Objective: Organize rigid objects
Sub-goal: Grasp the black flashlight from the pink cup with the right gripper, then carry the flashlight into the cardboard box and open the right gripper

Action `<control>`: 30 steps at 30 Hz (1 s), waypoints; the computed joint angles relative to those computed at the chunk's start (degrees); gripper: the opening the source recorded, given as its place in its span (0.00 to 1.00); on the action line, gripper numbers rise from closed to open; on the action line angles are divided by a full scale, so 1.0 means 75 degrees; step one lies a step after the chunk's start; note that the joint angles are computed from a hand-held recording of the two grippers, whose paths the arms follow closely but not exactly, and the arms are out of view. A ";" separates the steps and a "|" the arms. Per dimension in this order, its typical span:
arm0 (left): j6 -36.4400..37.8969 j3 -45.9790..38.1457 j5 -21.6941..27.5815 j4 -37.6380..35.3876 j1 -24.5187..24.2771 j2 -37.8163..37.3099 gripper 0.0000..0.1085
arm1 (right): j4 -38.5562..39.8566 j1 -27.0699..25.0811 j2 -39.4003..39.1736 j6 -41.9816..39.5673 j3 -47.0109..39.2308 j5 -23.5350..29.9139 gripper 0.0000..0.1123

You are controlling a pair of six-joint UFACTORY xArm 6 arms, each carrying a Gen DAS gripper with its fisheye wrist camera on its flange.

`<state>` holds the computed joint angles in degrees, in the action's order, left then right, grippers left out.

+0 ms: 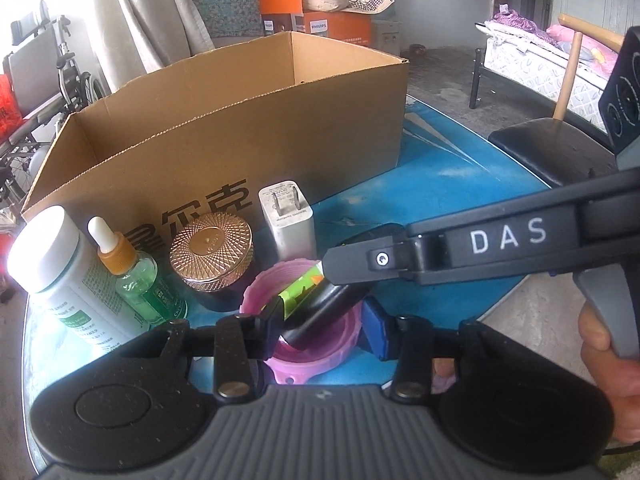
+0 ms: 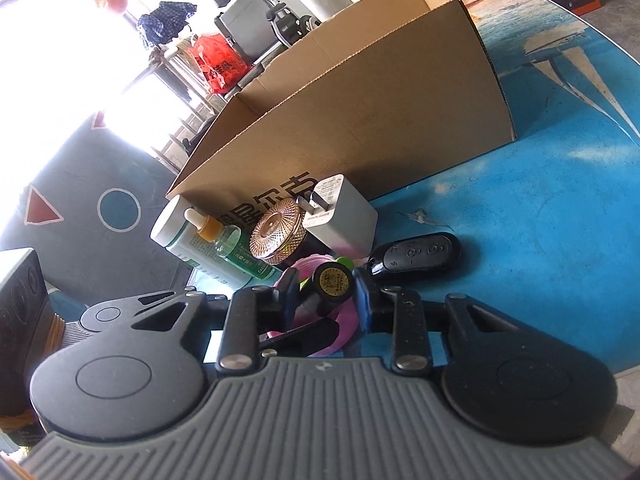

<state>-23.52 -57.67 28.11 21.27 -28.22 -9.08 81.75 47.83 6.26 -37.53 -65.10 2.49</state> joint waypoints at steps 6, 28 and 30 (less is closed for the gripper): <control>-0.0364 0.0055 -0.0120 0.0545 -0.0047 -0.0027 0.34 | -0.0633 0.0212 -0.0104 0.0061 0.0001 -0.0217 0.19; -0.2371 -0.0626 0.0134 0.3073 -0.0173 -0.0639 0.22 | -0.3227 0.0186 -0.0834 0.0727 -0.0483 -0.0077 0.19; -0.2245 -0.1023 0.0202 0.2886 -0.0025 -0.0470 0.22 | -0.3490 0.0057 -0.0731 0.0712 -0.0863 0.0163 0.19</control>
<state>-40.36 -65.34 29.62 42.91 -28.41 -12.60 55.57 48.26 0.77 -32.19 -71.57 3.71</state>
